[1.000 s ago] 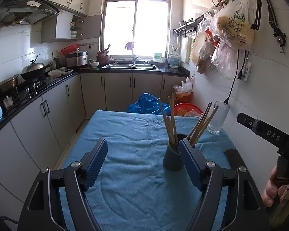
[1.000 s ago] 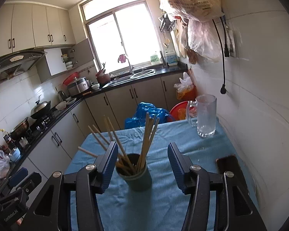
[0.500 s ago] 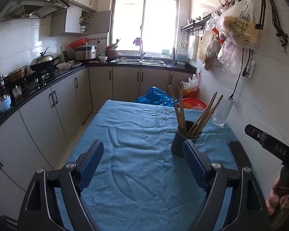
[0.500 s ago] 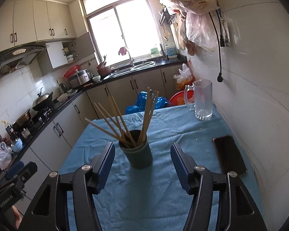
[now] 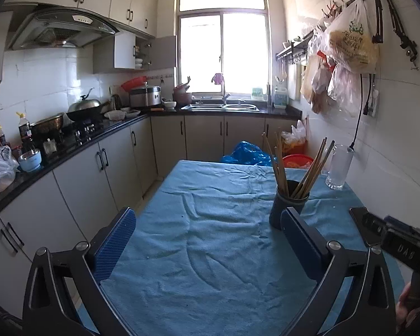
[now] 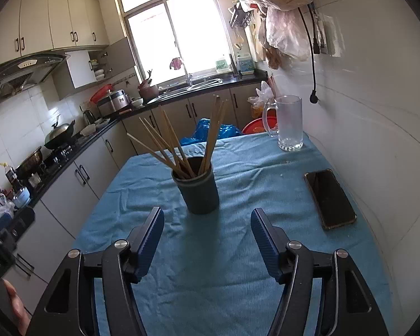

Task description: Organize utensils

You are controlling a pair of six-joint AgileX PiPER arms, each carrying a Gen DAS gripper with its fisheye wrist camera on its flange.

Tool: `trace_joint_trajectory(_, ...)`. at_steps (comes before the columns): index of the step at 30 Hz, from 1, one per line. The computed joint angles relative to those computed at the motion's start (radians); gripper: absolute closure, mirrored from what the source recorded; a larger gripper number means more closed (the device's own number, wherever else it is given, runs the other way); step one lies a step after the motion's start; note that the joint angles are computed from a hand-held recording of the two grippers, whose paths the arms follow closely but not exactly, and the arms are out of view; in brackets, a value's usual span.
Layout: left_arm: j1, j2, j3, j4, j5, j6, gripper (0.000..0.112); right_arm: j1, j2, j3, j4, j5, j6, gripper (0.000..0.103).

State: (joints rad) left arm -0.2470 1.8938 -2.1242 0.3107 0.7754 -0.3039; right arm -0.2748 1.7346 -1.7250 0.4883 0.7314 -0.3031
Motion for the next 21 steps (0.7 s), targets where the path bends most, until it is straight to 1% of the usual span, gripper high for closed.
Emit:
trace_joint_trajectory(4,-0.016,-0.029,0.052,0.055,-0.025,-0.030,0.010,0.007,-0.038,0.082,-0.009,-0.036,0.001,0.033)
trace_joint_trajectory(10,-0.042,-0.069,0.132,0.144,-0.058,-0.101,0.010,0.014,-0.062,0.129,-0.024,-0.051,0.005,0.033)
trace_joint_trajectory(19,-0.053,-0.087,0.176,0.185,-0.080,-0.138,0.010,0.033,-0.096,0.177,-0.069,-0.092,0.021,0.030)
trace_joint_trajectory(21,-0.050,-0.085,0.170,0.165,-0.073,-0.120,0.010,0.038,-0.100,0.185,-0.083,-0.103,0.025,0.029)
